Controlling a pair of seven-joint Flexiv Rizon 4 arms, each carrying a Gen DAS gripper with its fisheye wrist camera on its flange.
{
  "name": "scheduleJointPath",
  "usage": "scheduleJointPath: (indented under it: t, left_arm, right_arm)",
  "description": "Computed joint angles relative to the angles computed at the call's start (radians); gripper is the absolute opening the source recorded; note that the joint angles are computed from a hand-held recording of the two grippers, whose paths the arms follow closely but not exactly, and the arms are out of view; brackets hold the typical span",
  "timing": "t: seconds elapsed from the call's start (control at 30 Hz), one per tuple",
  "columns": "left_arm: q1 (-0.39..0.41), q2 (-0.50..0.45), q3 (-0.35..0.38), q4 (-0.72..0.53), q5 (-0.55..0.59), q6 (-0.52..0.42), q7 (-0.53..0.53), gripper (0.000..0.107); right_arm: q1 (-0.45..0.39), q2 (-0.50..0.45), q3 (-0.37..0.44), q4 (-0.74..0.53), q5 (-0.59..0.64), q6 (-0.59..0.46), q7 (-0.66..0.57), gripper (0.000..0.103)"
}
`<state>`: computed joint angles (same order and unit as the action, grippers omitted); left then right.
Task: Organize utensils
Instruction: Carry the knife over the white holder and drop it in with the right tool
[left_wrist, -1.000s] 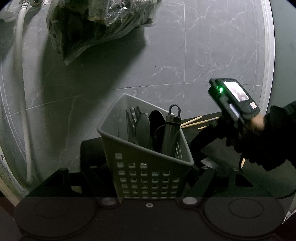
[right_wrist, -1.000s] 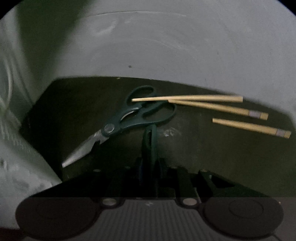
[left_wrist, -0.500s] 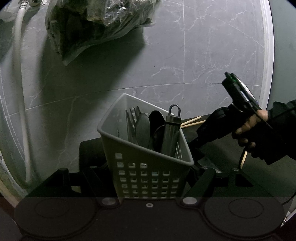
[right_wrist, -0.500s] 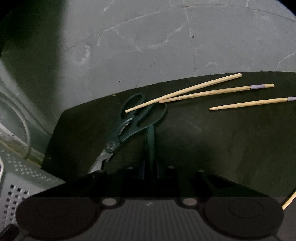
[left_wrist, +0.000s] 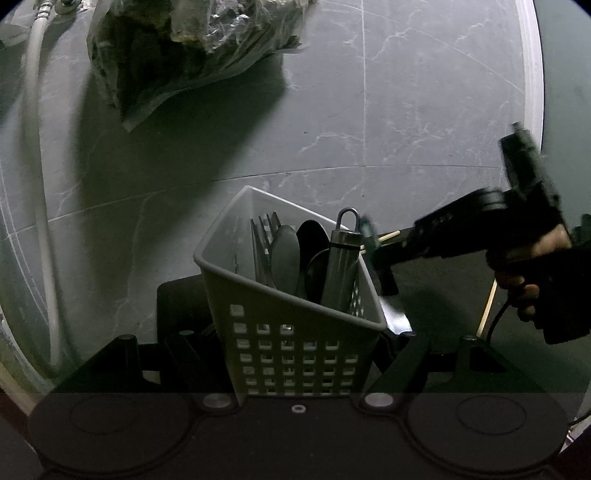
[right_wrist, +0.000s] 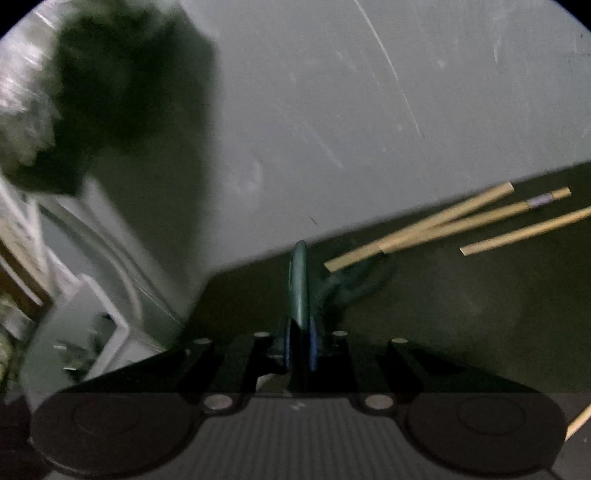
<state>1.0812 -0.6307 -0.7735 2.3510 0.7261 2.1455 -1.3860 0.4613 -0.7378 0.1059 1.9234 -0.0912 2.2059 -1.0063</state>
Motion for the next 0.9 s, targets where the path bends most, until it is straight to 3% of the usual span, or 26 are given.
scheduleJointPath:
  t: [0.2, 0.63, 0.7, 0.73, 0.9]
  left_arm:
    - [0.011, -0.010, -0.011, -0.002, 0.007, -0.006, 0.009, 0.076]
    - [0.021, -0.022, -0.026, 0.005, -0.011, -0.007, 0.039, 0.076]
    - [0.021, -0.022, -0.026, 0.006, -0.013, -0.006, 0.041, 0.076]
    - [0.021, -0.022, -0.026, 0.006, -0.014, -0.006, 0.042, 0.076]
    - [0.019, -0.024, -0.025, 0.007, -0.016, -0.003, 0.045, 0.076]
  right_arm:
    - [0.064, 0.010, -0.039, 0.020, 0.096, 0.108, -0.086, 0.011]
    - [0.093, 0.022, -0.037, 0.022, 0.154, 0.136, -0.167, 0.011]
    - [0.094, 0.027, -0.035, 0.024, 0.158, 0.142, -0.176, 0.008]
    - [0.098, 0.030, -0.037, 0.025, 0.164, 0.146, -0.183, 0.000]
    - [0.092, 0.049, -0.035, 0.027, 0.152, 0.141, -0.211, 0.000]
